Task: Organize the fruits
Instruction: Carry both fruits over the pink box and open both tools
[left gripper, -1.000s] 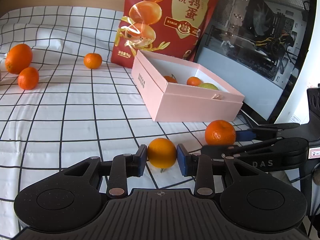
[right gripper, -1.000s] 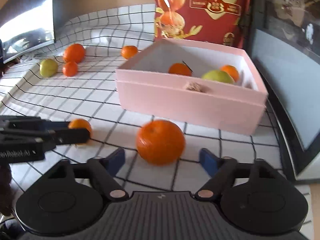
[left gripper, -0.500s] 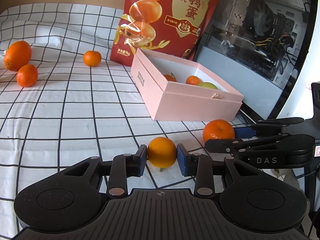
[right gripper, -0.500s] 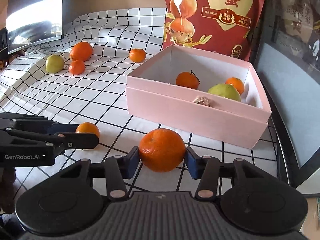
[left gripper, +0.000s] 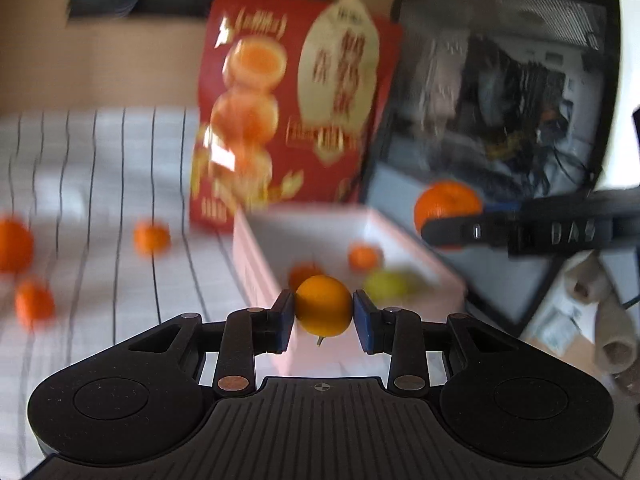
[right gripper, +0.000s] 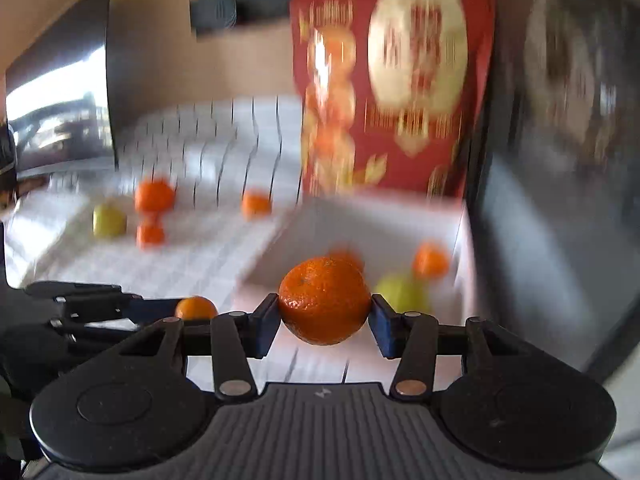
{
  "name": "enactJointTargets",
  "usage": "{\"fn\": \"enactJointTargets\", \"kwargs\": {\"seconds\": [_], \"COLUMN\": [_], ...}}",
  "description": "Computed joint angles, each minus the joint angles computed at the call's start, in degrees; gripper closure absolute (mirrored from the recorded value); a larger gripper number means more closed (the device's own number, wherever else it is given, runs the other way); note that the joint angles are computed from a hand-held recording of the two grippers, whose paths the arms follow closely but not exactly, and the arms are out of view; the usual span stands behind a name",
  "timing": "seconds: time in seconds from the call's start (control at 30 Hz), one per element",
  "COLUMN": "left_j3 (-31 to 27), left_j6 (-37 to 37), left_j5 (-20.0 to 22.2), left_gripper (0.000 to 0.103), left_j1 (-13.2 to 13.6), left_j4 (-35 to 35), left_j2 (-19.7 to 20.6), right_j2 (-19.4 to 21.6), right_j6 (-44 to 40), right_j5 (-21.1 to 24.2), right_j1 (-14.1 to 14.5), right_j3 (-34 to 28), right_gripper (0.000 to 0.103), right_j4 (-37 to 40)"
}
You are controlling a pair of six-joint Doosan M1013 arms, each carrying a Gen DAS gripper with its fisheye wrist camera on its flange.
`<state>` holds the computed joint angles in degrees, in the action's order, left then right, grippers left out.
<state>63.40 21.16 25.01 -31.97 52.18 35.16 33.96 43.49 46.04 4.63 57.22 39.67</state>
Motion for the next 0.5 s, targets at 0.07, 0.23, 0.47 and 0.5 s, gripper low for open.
{"fn": "enactJointTargets", "kwargs": {"seconds": [0.07, 0.23, 0.47, 0.5], "left_j3": [-5.82, -19.46, -25.72, -25.05], "left_j6": [8.98, 28.50, 37.94, 38.15], "left_j5": [1.13, 5.86, 11.18, 10.53], "left_gripper": [0.066, 0.066, 0.066, 0.066], "left_j1": [1.02, 4.02, 4.30, 4.37], "left_j4": [-8.71, -36.14, -42.79, -43.25], "left_j2": [2.43, 9.61, 13.93, 13.60], "right_j2": [1.33, 9.20, 16.26, 16.88], "right_j6": [2.08, 16.87, 26.92, 27.16], "right_j5": [-1.14, 3.34, 5.54, 6.60], "right_j1": [0.62, 2.24, 5.04, 4.92], "right_j3": [-4.59, -22.29, -33.77, -34.75], "right_gripper": [0.055, 0.055, 0.055, 0.055], "right_j4": [-1.03, -11.06, -27.54, -26.96]}}
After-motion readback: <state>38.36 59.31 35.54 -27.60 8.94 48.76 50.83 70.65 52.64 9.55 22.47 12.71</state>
